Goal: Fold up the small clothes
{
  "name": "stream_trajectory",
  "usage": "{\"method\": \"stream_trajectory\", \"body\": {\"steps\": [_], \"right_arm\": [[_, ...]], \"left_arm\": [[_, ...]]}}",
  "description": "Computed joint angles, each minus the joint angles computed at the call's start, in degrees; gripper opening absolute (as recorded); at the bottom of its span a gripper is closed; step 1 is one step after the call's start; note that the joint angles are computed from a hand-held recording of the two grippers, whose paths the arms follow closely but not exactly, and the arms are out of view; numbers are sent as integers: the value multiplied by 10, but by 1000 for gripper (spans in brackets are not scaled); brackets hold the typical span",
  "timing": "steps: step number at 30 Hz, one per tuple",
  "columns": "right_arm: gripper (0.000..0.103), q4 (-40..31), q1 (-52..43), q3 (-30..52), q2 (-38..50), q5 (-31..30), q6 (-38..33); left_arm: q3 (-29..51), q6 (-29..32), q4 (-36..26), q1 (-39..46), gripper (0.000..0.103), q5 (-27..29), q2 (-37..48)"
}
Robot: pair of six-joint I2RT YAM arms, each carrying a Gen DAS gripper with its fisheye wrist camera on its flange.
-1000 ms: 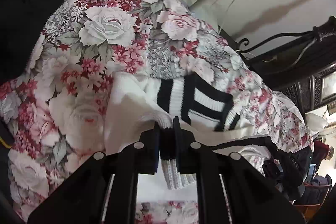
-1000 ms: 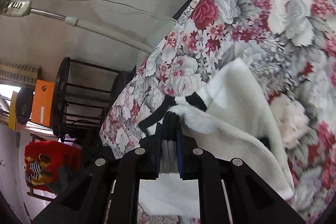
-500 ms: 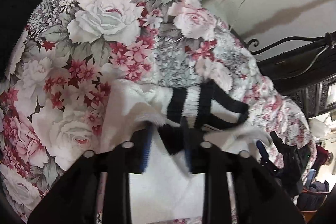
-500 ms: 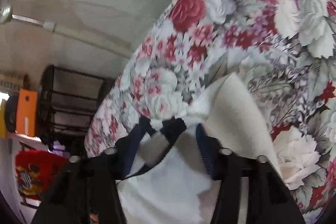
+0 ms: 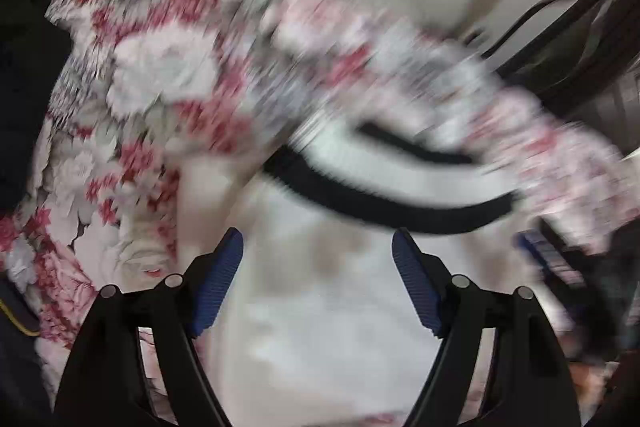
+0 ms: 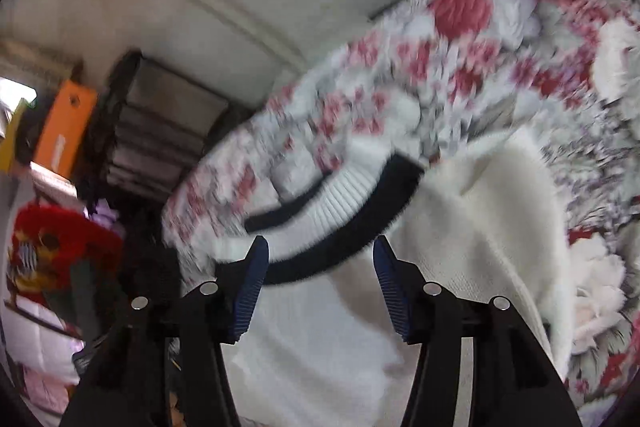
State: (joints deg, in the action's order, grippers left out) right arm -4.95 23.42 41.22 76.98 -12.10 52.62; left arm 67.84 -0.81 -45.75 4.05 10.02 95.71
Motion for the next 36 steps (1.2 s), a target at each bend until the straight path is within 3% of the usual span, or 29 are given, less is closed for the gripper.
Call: {"method": "stream_trajectory", "body": {"steps": [1,2,3,4,5,7,8,9,13,16,17,18,21,22,25,28,30,32,34,36], "right_arm": [[52,-12,-10,-2,25,7,-3],[35,5,-21,-23,34,3,1],[10,38,-35,-50,39,-8,5],[2,49,-42,-65,39,-6,7],[3,33,-46,-63,35,-6,9],[14,-12,-35,-42,20,7,16],[36,-40,-16,-28,5,32,18],[50,-56,9,-19,-13,60,13],[50,-123,99,17,-37,112,-10],[50,-156,172,0,-62,135,41],[50,-167,194,-7,-60,137,57],[50,-172,209,-9,-45,140,66],[49,-143,240,-27,8,161,53],[49,-146,245,-24,12,171,48],[50,-209,286,-6,-38,209,116],[54,-256,333,1,-72,245,141],[63,-292,348,7,-65,261,143],[63,-279,313,-15,-35,214,123],[63,-236,303,-53,-40,198,133],[63,-265,320,-36,-47,214,142]], "left_arm": [[-6,-8,10,-8,75,-35,19],[-15,-12,26,-13,78,-68,33],[-27,-9,46,-9,82,-72,43],[-30,-12,51,-9,82,-72,41],[-29,-16,47,-13,81,-77,37],[-31,-17,41,-25,81,-83,12],[-42,-12,45,-27,81,-72,-13],[-47,-9,41,-28,82,-63,-29],[-85,11,17,-49,89,-58,-100],[-131,18,3,-78,90,-76,-138],[-157,18,8,-98,91,-96,-141],[-181,16,22,-117,99,-123,-138],[-269,10,111,-188,99,-232,-146],[-269,-4,98,-199,99,-247,-161],[-253,-5,25,-178,98,-217,-214],[-260,3,-14,-149,98,-223,-261],[-283,21,-4,-116,98,-229,-281],[-287,27,21,-93,99,-258,-221],[-284,35,25,-29,99,-196,-186],[-273,41,-9,4,99,-165,-211]]}}
